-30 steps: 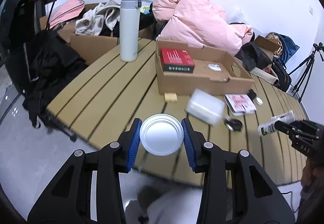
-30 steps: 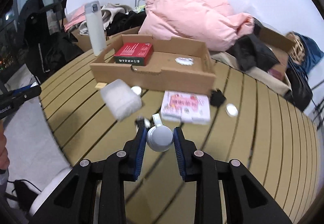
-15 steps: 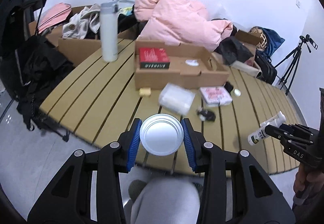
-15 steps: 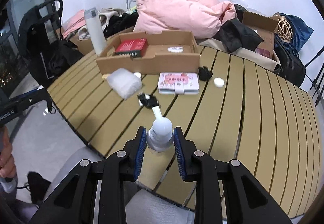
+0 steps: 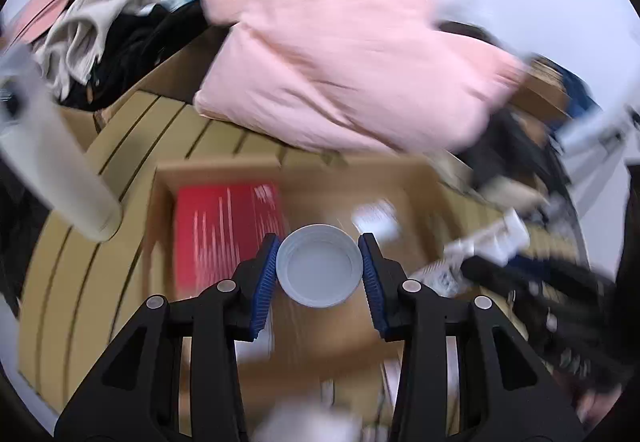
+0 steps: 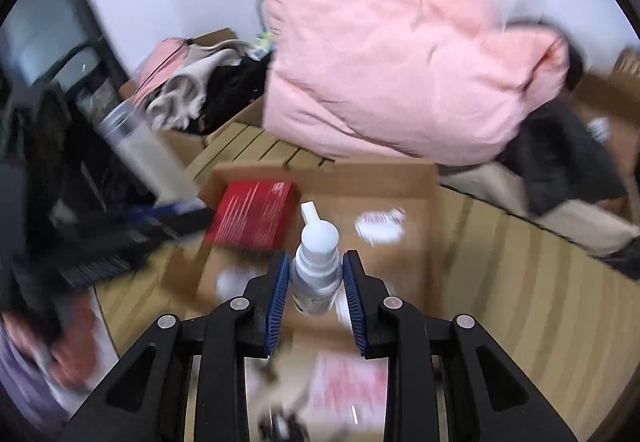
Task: Organize objects
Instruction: 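Lower the lid and spray bottle into the cardboard tray and open both tools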
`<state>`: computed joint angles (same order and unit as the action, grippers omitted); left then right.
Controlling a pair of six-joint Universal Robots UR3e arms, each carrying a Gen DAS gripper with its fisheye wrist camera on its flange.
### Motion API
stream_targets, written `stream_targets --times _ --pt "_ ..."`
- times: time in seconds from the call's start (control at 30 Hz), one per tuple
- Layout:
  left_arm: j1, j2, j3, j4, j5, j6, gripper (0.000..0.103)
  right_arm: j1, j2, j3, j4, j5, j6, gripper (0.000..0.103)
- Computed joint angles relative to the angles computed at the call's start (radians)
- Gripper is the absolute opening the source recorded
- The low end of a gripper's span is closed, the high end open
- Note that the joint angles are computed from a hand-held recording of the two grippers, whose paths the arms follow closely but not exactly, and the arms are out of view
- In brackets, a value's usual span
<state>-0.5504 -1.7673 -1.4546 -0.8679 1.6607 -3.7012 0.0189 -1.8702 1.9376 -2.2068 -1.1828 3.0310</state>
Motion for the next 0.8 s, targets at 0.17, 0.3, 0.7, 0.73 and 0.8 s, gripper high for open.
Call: stream_targets --times 0.17,0.3,0.7,0.73,0.8 --pt "0.066 -0.268 0.229 -0.095 -0.008 0.027 0.046 0.065 0.369 -0.154 -0.169 -0.064 0.078 0.031" --pt "0.086 -0.206 0.092 0.04 -0.002 0.0 0.064 0.042 0.447 -0.2 -0.16 -0.046 0.053 0.052" --pt "-0.107 0.168 0.052 -0.244 0.214 0.054 0.086 0.019 0.017 -0.117 0.12 -0.144 -0.075 0.081" --pt "-0.138 0.19 0.063 -0.28 0.241 0.054 0.09 0.015 -0.017 -0.123 0.158 -0.146 -0.09 0.081" --pt "-0.235 0.247 0.095 -0.397 0.319 0.022 0.092 -0.004 -0.153 -0.125 0.285 -0.154 -0.128 0.081"
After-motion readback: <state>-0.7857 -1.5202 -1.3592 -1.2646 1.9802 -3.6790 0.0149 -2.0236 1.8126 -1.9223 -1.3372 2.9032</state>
